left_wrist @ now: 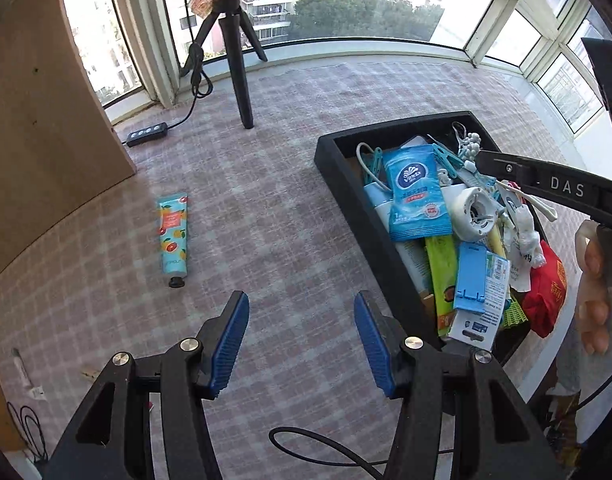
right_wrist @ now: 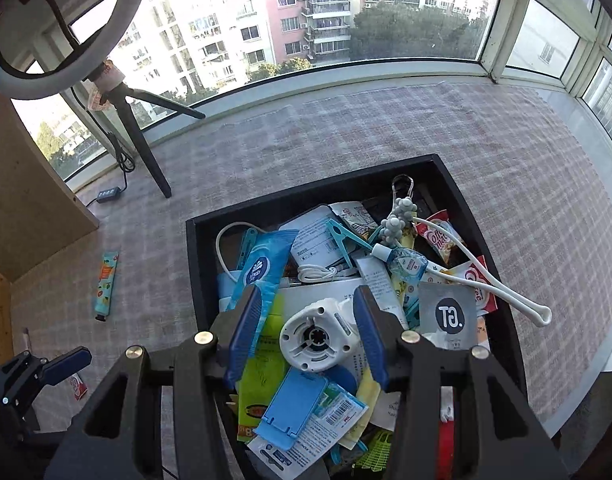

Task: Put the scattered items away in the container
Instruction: 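Move the left gripper to the wooden clothespin while the right approaches the hand cream tube, then grasp the wooden clothespin with the left gripper while the right grasps the hand cream tube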

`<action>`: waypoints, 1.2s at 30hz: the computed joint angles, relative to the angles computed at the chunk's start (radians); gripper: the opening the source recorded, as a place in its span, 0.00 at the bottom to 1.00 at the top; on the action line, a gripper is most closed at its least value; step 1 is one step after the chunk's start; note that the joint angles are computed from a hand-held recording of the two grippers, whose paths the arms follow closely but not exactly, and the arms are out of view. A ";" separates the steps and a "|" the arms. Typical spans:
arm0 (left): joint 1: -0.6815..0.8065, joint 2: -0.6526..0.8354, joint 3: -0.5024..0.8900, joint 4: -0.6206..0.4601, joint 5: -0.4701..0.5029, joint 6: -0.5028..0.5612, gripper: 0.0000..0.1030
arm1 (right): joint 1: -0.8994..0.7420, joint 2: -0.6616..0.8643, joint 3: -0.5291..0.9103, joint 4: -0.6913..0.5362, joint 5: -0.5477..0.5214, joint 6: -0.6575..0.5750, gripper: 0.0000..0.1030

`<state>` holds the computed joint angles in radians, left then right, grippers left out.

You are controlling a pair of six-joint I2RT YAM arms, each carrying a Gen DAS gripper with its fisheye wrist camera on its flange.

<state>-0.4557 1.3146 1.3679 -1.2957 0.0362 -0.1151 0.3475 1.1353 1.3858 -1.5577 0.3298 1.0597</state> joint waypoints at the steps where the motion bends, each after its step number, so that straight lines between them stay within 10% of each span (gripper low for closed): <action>1: 0.069 -0.012 -0.014 -0.007 0.003 0.033 0.51 | 0.039 0.032 0.013 0.007 0.013 0.014 0.46; 11: 0.758 0.027 -0.138 0.067 -0.055 0.350 0.50 | 0.234 0.376 0.120 0.210 -0.003 0.002 0.48; 17: 0.989 0.181 -0.124 0.094 -0.004 0.349 0.50 | 0.250 0.581 0.237 0.346 -0.079 -0.023 0.48; 28: 0.998 0.243 -0.167 0.121 0.035 0.262 0.48 | 0.224 0.898 0.531 0.315 -0.162 -0.039 0.48; 36: 0.898 0.179 -0.253 0.158 0.003 0.259 0.26 | 0.189 0.944 0.539 0.336 -0.204 -0.037 0.48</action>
<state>0.4419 1.4937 1.1152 -1.1378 0.0394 0.1443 0.5362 2.0792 1.9243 -1.2213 0.1254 1.0228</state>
